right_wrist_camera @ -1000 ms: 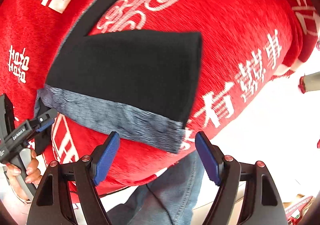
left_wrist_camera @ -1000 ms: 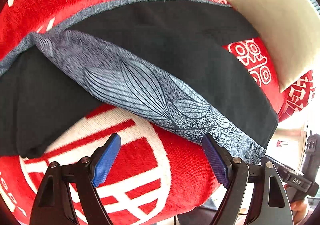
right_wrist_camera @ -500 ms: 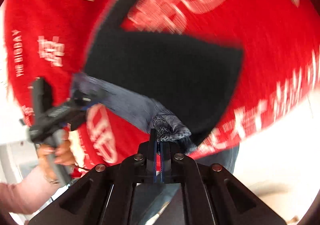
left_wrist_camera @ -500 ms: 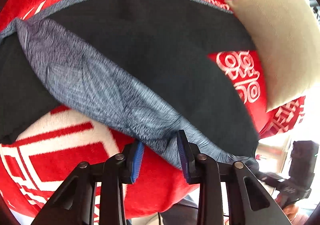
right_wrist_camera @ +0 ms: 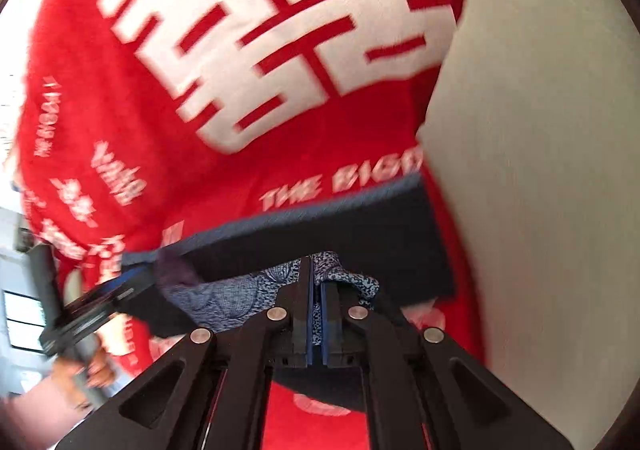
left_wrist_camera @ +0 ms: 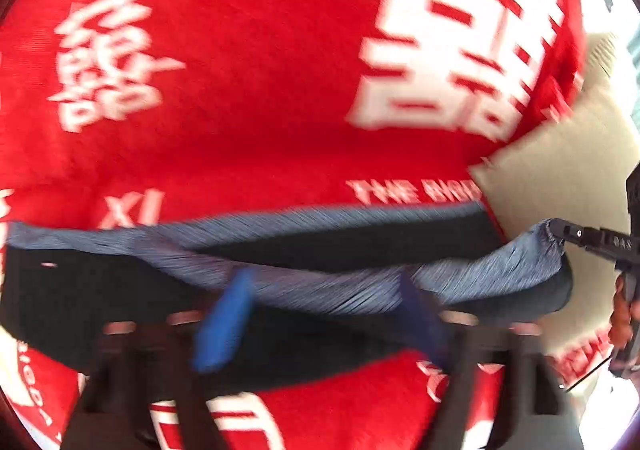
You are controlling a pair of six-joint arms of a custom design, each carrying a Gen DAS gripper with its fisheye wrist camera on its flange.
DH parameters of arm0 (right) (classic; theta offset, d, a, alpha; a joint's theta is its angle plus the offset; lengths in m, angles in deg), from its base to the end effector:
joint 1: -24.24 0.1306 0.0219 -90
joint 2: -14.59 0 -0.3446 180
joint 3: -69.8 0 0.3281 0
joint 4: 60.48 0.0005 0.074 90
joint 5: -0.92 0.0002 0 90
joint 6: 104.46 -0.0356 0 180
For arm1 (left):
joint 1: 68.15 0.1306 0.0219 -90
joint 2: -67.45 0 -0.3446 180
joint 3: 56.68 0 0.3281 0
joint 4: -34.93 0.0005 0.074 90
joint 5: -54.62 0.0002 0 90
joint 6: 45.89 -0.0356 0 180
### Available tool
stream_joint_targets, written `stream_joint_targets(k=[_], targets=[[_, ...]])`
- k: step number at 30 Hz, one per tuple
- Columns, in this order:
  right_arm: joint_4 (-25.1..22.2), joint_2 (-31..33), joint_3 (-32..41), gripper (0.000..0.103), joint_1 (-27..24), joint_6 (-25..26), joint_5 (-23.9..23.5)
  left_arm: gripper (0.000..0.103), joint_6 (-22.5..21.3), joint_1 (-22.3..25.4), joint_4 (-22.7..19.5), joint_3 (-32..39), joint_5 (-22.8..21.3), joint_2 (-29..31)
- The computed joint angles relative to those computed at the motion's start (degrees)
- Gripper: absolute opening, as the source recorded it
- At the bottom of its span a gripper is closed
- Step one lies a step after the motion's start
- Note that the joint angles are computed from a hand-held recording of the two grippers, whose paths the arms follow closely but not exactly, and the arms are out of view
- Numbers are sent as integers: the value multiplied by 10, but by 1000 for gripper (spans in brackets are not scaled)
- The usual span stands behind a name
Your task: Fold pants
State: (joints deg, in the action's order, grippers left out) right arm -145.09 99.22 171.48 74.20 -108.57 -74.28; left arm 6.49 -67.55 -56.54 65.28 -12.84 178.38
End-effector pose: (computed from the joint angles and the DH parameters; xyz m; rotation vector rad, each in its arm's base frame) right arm 0.2290 0.2576 0.4696 1.0988 2.5210 0.4086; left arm 0.4847 -0.0091 0.4098 0.9405 2.6611 -0.4541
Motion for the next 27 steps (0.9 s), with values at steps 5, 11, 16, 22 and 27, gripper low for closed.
stream_joint_targets(k=[5, 11, 16, 22, 27], targets=[[-21, 22, -38, 9, -95, 95, -64, 85, 35, 10, 55, -33, -84, 14], [-82, 51, 20, 67, -101, 79, -27, 85, 37, 20, 113, -82, -160, 13], [-75, 92, 78, 55, -54, 95, -10, 85, 44, -1, 177, -130, -202, 22], [7, 168, 1, 46, -41, 143, -116, 89, 96, -30, 218, -133, -222, 72], [-6, 173, -9, 49, -61, 147, -68, 100, 159, -33, 182, -41, -211, 135]])
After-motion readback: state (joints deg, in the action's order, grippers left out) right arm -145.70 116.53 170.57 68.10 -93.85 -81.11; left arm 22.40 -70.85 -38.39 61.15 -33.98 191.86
